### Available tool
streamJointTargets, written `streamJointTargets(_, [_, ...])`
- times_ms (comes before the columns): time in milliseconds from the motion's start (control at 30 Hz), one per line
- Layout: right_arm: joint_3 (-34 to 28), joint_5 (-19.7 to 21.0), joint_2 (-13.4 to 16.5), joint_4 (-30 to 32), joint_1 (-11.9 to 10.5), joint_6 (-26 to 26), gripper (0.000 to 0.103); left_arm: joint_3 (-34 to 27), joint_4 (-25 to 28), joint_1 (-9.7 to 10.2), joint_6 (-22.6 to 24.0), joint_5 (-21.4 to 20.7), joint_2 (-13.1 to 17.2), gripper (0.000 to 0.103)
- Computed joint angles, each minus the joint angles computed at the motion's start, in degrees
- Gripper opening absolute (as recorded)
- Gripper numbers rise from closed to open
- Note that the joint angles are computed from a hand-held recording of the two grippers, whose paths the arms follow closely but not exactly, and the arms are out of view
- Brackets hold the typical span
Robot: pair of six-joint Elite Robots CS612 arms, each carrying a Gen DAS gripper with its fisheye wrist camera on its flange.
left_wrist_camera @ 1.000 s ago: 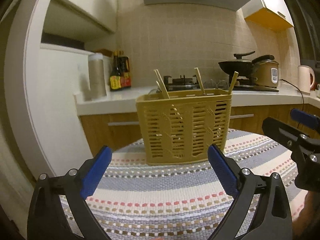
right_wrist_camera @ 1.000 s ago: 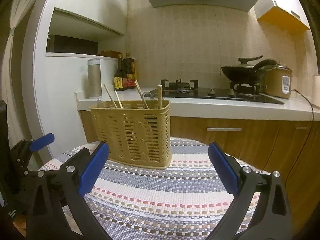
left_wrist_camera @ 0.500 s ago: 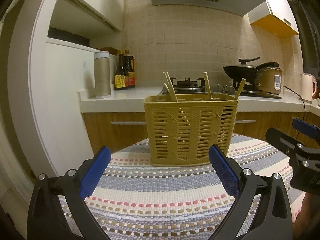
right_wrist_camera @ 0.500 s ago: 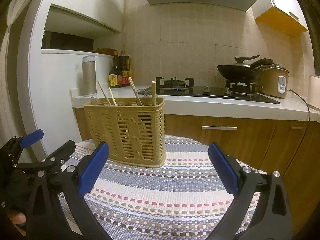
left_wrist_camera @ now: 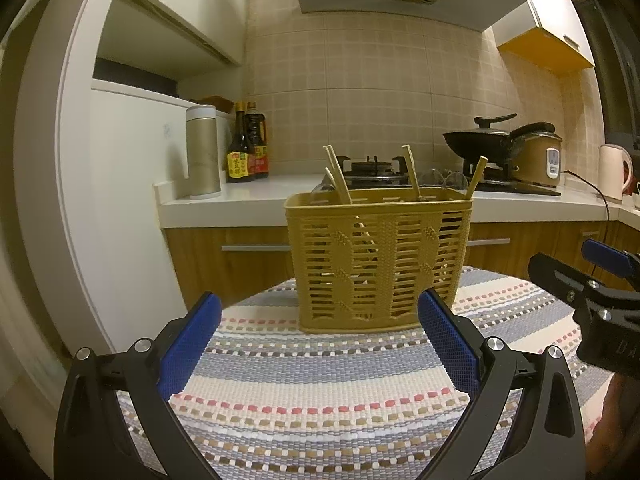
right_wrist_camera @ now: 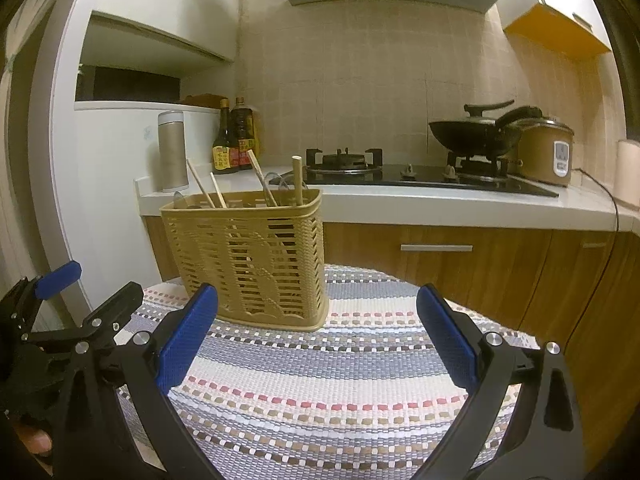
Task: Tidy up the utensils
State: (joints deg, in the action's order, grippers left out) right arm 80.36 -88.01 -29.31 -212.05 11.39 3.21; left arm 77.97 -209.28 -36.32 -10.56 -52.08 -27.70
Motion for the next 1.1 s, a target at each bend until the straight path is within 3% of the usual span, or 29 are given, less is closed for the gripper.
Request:
streamJointTargets(200, [-0.12, 1.29, -0.21, 2.04, -0.62, 2.56, 0.095, 0.05, 0.92, 0.05, -0.47, -0.16, -0.11, 0.095])
streamJointTargets(1100, [-0.33, 0.71, -0.14, 3.29, -0.09, -0.3, 0.095, 0.08, 1.09, 0.28, -0.75, -1.03, -0.07, 0.095])
